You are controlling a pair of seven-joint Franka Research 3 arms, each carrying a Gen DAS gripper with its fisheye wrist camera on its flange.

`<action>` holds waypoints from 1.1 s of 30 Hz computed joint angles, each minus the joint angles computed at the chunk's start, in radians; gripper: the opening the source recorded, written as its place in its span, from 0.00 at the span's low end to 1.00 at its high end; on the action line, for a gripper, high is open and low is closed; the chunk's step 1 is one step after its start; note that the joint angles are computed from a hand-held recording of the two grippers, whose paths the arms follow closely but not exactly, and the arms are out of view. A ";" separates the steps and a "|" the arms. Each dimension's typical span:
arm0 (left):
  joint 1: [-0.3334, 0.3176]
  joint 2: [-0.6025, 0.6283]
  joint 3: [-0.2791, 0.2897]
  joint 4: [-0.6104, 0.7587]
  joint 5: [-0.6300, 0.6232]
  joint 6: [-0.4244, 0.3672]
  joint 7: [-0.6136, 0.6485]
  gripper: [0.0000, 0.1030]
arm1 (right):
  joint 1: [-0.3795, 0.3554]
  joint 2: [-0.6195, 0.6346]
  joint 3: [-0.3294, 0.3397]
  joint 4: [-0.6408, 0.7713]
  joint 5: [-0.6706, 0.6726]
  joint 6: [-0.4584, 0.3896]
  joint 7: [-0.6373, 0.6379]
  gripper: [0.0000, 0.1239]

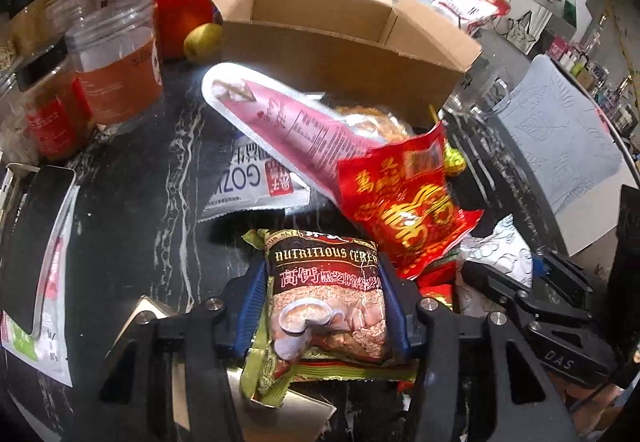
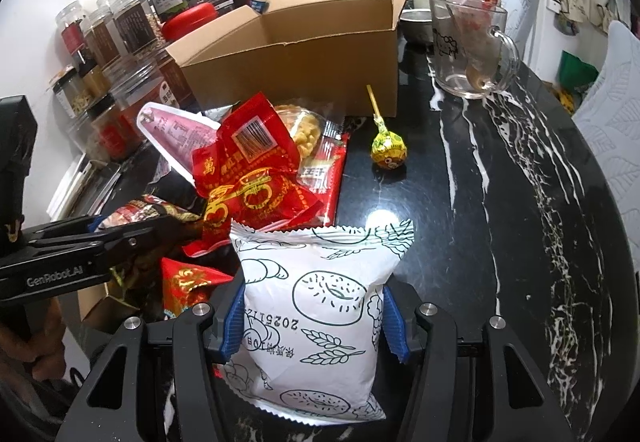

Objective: Organize snacks
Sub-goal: 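Grasp the white bread bag with the right gripper while the left gripper grasps the brown cereal packet, then carry both packets over the open cardboard box with both grippers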

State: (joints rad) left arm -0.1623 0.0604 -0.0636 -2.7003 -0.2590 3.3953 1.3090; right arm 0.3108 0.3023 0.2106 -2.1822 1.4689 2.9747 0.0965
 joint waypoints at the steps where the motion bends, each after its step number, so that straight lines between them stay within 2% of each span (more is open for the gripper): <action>1: 0.013 -0.009 -0.006 -0.006 0.029 0.006 -0.021 0.50 | 0.000 -0.003 0.001 -0.001 0.003 -0.001 -0.002 0.45; 4: 0.028 -0.055 -0.025 -0.038 0.020 0.025 -0.010 0.50 | -0.002 -0.017 -0.001 -0.007 0.020 -0.011 -0.016 0.45; 10: 0.101 -0.113 -0.064 -0.059 0.163 0.027 -0.114 0.50 | 0.007 -0.057 -0.015 -0.020 0.048 -0.032 -0.034 0.45; 13: 0.142 -0.144 -0.115 -0.058 0.127 0.025 -0.080 0.50 | 0.012 -0.078 -0.024 -0.021 0.055 -0.045 -0.035 0.45; 17: 0.183 -0.180 -0.142 -0.047 0.151 0.011 -0.087 0.50 | 0.018 -0.095 -0.033 -0.012 0.055 -0.061 -0.036 0.45; 23: 0.281 -0.196 -0.240 -0.003 0.114 0.000 -0.037 0.50 | 0.028 -0.108 -0.039 0.024 0.046 -0.063 -0.035 0.45; 25: 0.297 -0.199 -0.246 0.012 0.122 0.000 -0.033 0.50 | 0.027 -0.108 -0.041 0.040 0.032 -0.073 -0.026 0.45; 27: 0.293 -0.192 -0.227 0.034 0.148 0.003 -0.041 0.50 | 0.025 -0.100 -0.041 0.068 0.013 -0.084 -0.013 0.45; 30: 0.326 -0.170 -0.252 0.073 0.126 0.001 -0.005 0.50 | 0.021 -0.081 -0.038 0.112 -0.013 -0.093 0.002 0.45; 33: 0.322 -0.146 -0.235 0.111 0.120 0.007 0.020 0.50 | 0.015 -0.059 -0.032 0.158 -0.042 -0.100 0.020 0.45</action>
